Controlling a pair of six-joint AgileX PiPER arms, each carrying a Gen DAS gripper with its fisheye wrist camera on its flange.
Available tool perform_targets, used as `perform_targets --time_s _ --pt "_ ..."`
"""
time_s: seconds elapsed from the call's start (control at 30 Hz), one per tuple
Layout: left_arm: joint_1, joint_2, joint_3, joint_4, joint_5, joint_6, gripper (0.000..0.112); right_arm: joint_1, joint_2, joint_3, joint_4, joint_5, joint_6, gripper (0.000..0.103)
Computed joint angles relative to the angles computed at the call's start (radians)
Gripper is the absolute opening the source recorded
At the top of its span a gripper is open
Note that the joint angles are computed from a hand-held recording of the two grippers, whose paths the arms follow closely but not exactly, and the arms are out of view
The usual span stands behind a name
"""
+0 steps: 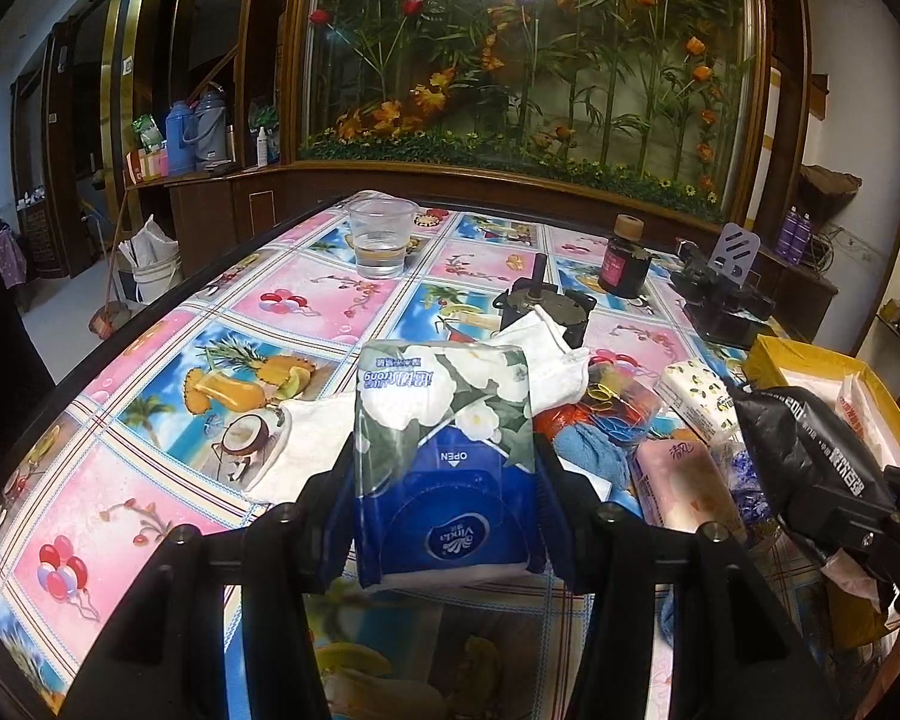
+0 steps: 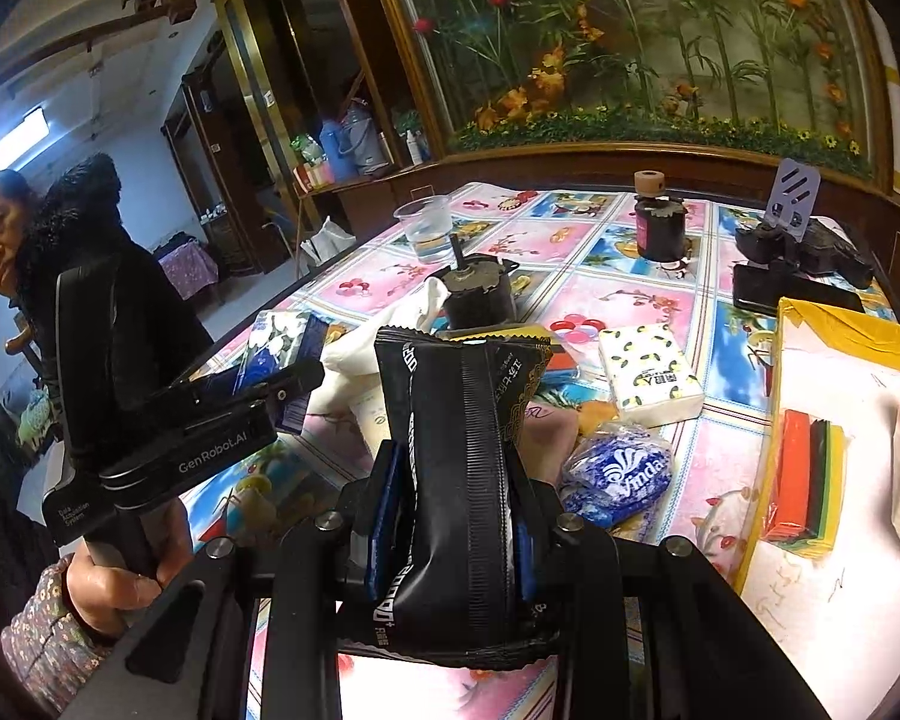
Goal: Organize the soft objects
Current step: 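Carry the tissue pack with the left gripper while the right gripper carries the black pouch to the box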
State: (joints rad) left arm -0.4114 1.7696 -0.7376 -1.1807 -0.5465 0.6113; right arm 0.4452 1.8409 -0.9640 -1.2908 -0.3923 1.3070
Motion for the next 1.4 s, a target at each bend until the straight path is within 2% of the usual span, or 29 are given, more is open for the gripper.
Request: perform_targets --time_s 0.27,0.6,0.93,1.13,1.4 --pt "-0.005 -0.001 -0.003 -0.009 -0.008 0.012 0.051 -0.024 -0.013 0.006 0.008 -0.006 0.012 0.034" --pt "-0.052 0.002 -0.002 -0.051 -0.1 0.071 0.051 -0.063 -0.018 0.001 0.007 -0.025 0.037 0.034" --pt "-0.086 0.019 -0.008 -0.067 -0.149 0.101 0.051 -0.115 -0.028 0.006 0.03 -0.048 0.038 0.034" --pt "-0.1 0.012 0.007 -0.029 -0.156 0.067 0.051 -0.166 -0.041 0.008 0.045 -0.071 0.043 0.034" --pt "-0.128 0.024 -0.009 -0.073 -0.184 0.09 0.051 -0.231 -0.045 0.003 0.034 -0.094 0.077 0.033"
